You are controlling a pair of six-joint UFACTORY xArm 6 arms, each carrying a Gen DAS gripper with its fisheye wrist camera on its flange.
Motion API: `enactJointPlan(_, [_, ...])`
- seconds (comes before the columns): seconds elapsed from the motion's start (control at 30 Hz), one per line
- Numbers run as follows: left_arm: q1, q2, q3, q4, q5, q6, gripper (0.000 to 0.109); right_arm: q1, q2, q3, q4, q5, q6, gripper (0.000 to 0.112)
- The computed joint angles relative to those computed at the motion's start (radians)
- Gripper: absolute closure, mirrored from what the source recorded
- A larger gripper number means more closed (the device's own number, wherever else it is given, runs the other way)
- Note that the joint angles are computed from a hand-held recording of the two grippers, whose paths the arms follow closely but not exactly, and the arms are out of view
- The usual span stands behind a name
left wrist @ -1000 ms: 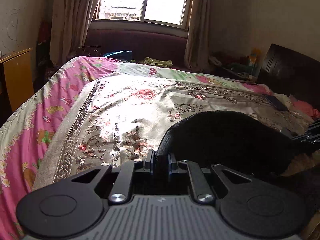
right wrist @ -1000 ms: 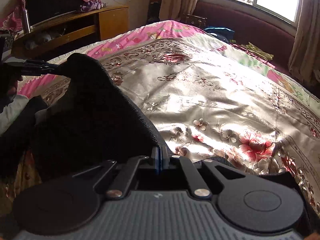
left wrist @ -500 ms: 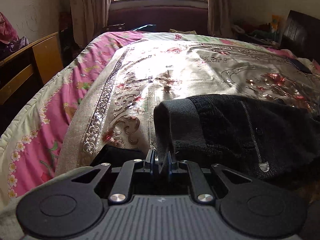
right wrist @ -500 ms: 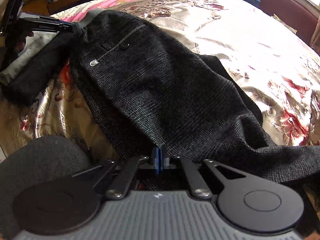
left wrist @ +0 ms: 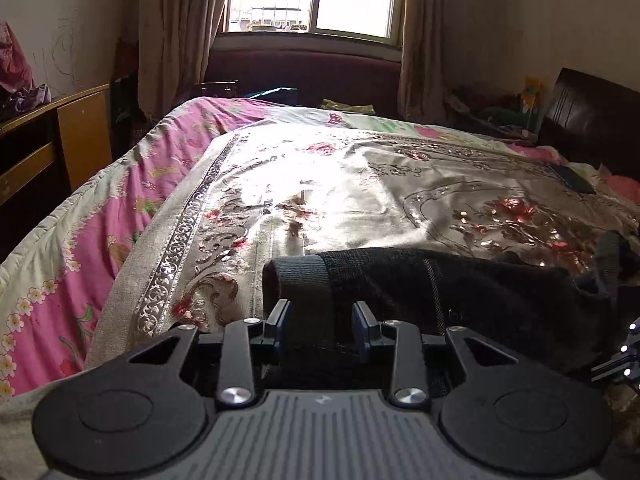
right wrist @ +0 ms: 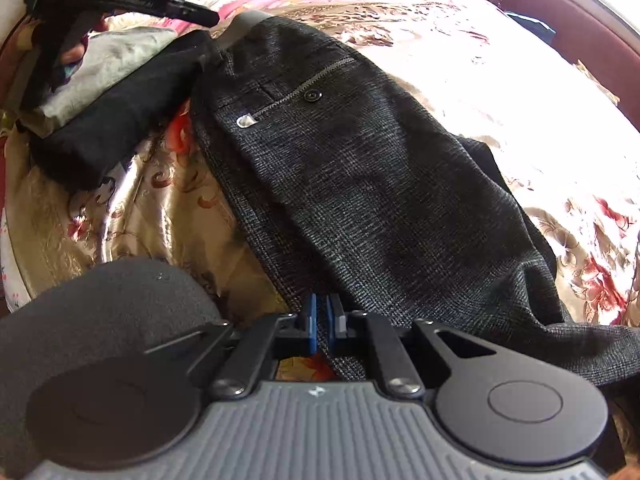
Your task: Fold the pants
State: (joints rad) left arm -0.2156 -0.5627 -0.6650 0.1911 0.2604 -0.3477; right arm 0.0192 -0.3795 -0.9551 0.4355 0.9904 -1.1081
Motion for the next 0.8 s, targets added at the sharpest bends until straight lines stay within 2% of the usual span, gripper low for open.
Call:
enactJointPlan(0.07, [-0.041, 0.053, -0.02, -0.068, -0.011, 0.087, 0.06, -0.008, 0.035, -0.037, 0.018, -0.009, 0.031, 0.104])
enactJointPlan(0.1, [-0.051, 0.082, -0.036, -0.052, 0.005, 0.091, 0.06, -0.018, 0.055, -0.062, 0.033, -0.017, 0.042, 0.104])
enactJointPlan(0.17, [-0.062, 0.135, -0.08, 0.05, 0.097, 0.046, 0.06, -0.041, 0.106, -0.121, 0.078, -0.051, 0.069, 0.103])
enactJointPlan(0.23, [-0.064, 0.155, -0.084, 0.08, 0.136, 0.052, 0.06, -0.071, 0.188, -0.212, 0.14, -0.059, 0.104, 0.098])
enactJointPlan(0.3, [-0.067, 0.147, -0.082, 0.082, 0.149, 0.066, 0.059, -0.09, 0.29, -0.317, 0.186, -0.051, 0.147, 0.086])
enactJointPlan(0.37, [-0.075, 0.138, -0.091, 0.111, 0.193, 0.046, 0.058, -0.103, 0.401, -0.422, 0.252, -0.038, 0.158, 0.084])
enactJointPlan(0.43, [-0.079, 0.13, -0.087, 0.126, 0.213, 0.054, 0.058, -0.109, 0.512, -0.532, 0.304, 0.009, 0.182, 0.084])
enactJointPlan(0.47, [-0.081, 0.13, -0.089, 0.135, 0.22, 0.048, 0.058, -0.109, 0.568, -0.589, 0.326, 0.034, 0.203, 0.081])
enactJointPlan(0.53, [-0.084, 0.139, -0.103, 0.144, 0.233, 0.027, 0.058, -0.111, 0.69, -0.736, 0.341, 0.148, 0.23, 0.076])
enactJointPlan(0.6, [-0.083, 0.139, -0.105, 0.14, 0.23, 0.008, 0.058, -0.107, 0.799, -0.886, 0.312, 0.286, 0.223, 0.059])
enactJointPlan(0.63, [-0.081, 0.138, -0.102, 0.136, 0.225, 0.007, 0.058, -0.102, 0.82, -0.914, 0.299, 0.304, 0.197, 0.058])
enactJointPlan(0.7, [-0.077, 0.138, -0.097, 0.126, 0.213, 0.008, 0.057, -0.087, 0.84, -0.931, 0.272, 0.311, 0.163, 0.062])
enactJointPlan(0.73, [-0.075, 0.14, -0.097, 0.125, 0.209, 0.004, 0.057, -0.083, 0.844, -0.933, 0.267, 0.307, 0.174, 0.068])
enactJointPlan(0.77, [-0.076, 0.146, -0.1, 0.132, 0.205, -0.008, 0.057, -0.083, 0.845, -0.932, 0.268, 0.313, 0.197, 0.08])
enactJointPlan(0.8, [-0.076, 0.15, -0.103, 0.14, 0.201, -0.017, 0.057, -0.084, 0.84, -0.924, 0.271, 0.308, 0.228, 0.086])
